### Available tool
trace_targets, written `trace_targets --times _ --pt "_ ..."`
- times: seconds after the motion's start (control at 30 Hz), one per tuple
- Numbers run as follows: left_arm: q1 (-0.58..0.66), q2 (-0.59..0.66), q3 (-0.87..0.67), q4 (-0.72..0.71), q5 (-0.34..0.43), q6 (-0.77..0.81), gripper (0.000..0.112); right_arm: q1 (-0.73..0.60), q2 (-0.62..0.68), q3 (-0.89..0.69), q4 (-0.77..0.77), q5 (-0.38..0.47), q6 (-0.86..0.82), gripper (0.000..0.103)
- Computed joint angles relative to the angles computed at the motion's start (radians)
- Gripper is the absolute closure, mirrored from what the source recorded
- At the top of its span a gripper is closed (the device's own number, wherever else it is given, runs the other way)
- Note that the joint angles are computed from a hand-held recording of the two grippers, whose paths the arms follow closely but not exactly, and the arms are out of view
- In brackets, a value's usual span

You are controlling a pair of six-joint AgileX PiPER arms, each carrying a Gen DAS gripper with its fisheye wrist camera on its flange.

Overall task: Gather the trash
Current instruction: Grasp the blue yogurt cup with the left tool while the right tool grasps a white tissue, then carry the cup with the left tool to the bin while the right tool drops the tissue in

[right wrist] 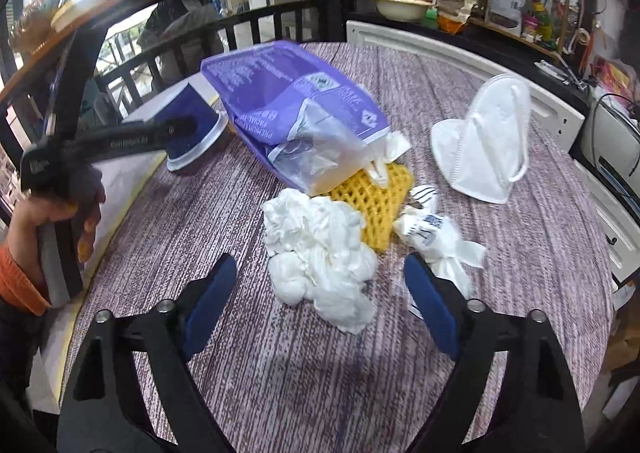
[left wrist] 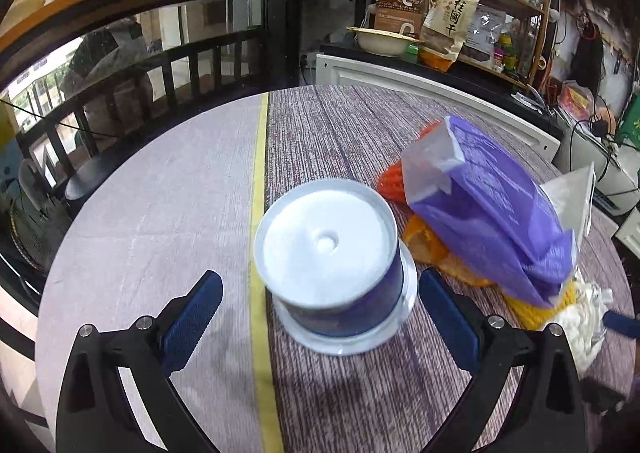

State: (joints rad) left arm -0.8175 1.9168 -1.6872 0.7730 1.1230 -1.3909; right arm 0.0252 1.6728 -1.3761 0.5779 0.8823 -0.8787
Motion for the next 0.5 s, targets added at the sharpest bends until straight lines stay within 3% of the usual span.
trace_targets --times 0.1,0.13,0.2,0.27,0.5 --pt "0.016 0.013 -0.013 0.014 0.000 -0.015 0.018 0.036 0.020 -0.001 -0.060 -0.033 0.055 0.033" --pt "0.016 0.012 -0.009 0.021 -0.009 -0.017 0.021 0.045 0.021 0.001 -0.079 -0.043 0.065 0.046" --pt "0.010 0.020 -0.018 0.028 -0.011 -0.002 0.043 0.056 0.009 0.022 -0.108 -0.080 0.069 0.055" --pt "-0.001 0.035 -0.035 0.031 0.017 0.013 0.043 0.043 -0.005 0.035 -0.079 -0.083 0.036 0.063" --pt "-0.040 -0.033 0.042 0.072 0.005 -0.077 0.044 0.001 -0.051 0.054 -0.012 -0.044 -0.036 0.081"
